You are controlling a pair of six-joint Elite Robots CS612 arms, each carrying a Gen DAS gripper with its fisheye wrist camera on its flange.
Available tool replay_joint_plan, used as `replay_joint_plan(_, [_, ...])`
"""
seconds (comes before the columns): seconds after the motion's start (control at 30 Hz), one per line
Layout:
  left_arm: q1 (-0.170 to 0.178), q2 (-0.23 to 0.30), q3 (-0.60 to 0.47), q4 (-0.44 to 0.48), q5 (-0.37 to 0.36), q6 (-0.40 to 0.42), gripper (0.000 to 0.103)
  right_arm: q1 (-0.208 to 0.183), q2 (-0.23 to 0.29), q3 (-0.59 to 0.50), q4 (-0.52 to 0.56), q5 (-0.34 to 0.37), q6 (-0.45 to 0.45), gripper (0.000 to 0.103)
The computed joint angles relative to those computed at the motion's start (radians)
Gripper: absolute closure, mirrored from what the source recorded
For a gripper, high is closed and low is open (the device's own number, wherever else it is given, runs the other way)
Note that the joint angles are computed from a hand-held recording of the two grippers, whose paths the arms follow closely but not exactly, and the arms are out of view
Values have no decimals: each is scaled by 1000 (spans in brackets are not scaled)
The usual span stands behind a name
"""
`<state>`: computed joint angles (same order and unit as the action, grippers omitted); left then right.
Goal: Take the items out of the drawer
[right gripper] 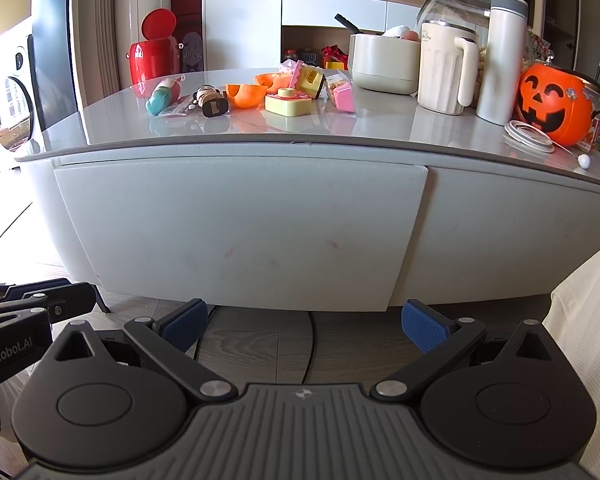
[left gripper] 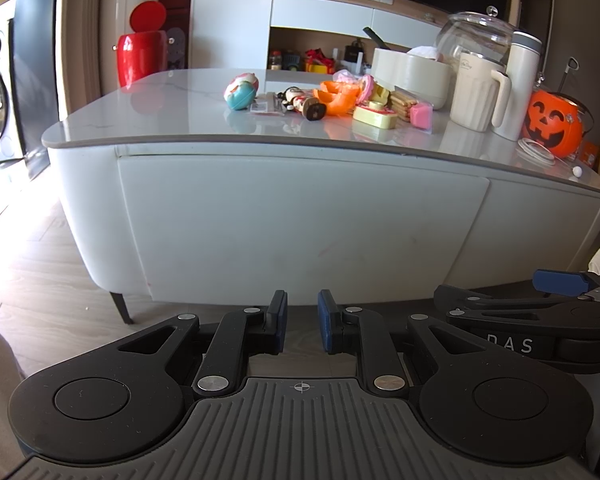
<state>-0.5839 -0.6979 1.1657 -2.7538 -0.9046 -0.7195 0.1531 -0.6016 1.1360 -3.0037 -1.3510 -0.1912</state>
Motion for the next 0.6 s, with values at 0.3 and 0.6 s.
replay_joint_plan(0.3, [1, -1, 2, 3, 2, -5, 84, 0, 1, -3, 3, 0, 0, 0])
replay_joint_plan(0.6, [1, -3, 4, 4, 1, -5, 84, 0, 1, -6, 6, -1, 1, 0])
